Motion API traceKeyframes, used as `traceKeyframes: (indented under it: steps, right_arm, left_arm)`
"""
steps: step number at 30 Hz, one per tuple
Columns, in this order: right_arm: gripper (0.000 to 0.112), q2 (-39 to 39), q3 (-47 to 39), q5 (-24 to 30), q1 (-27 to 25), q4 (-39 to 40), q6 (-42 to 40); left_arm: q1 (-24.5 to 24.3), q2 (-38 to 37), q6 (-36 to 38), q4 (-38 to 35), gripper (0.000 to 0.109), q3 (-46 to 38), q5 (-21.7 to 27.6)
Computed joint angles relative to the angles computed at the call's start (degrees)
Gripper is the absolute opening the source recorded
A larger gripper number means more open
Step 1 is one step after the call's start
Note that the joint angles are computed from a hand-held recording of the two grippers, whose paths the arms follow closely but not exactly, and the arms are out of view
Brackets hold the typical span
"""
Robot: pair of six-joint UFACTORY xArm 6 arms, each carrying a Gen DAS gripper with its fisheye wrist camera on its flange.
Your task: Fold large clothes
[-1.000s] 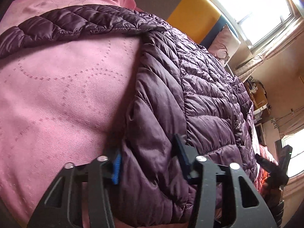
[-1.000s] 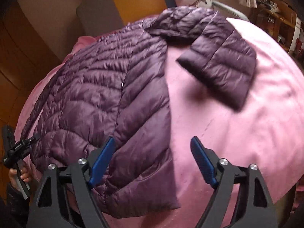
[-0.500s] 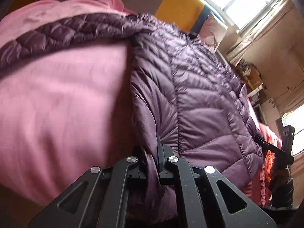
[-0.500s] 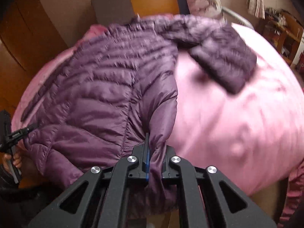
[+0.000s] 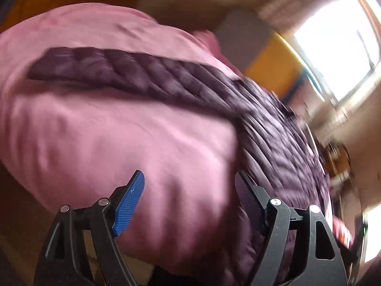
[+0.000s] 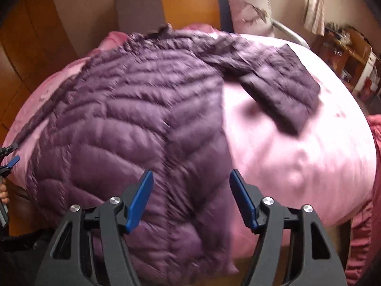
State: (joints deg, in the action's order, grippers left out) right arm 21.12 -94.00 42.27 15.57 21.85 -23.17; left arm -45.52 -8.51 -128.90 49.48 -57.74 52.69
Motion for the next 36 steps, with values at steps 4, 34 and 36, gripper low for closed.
traceKeyframes:
  steps: [4, 34, 36]
  right_arm:
    - [0.073, 3.06, -4.07, -0.64, 5.5, 4.96, -3.17]
    - [0.075, 14.0, -16.12, 3.12, 11.09, 7.81, -3.97]
    - [0.076, 12.23, -13.64, -2.71, 9.1, 6.25, -0.15]
  left_arm:
    - [1.18, -10.83, -7.1, -3.72, 0.077, 7.96, 15.47]
    - [2.31, -13.19, 1.17, -8.31, 0.08, 3.43, 42.12]
    - [1.15, -10.37, 2.24, -6.1, 0.08, 0.07, 41.45]
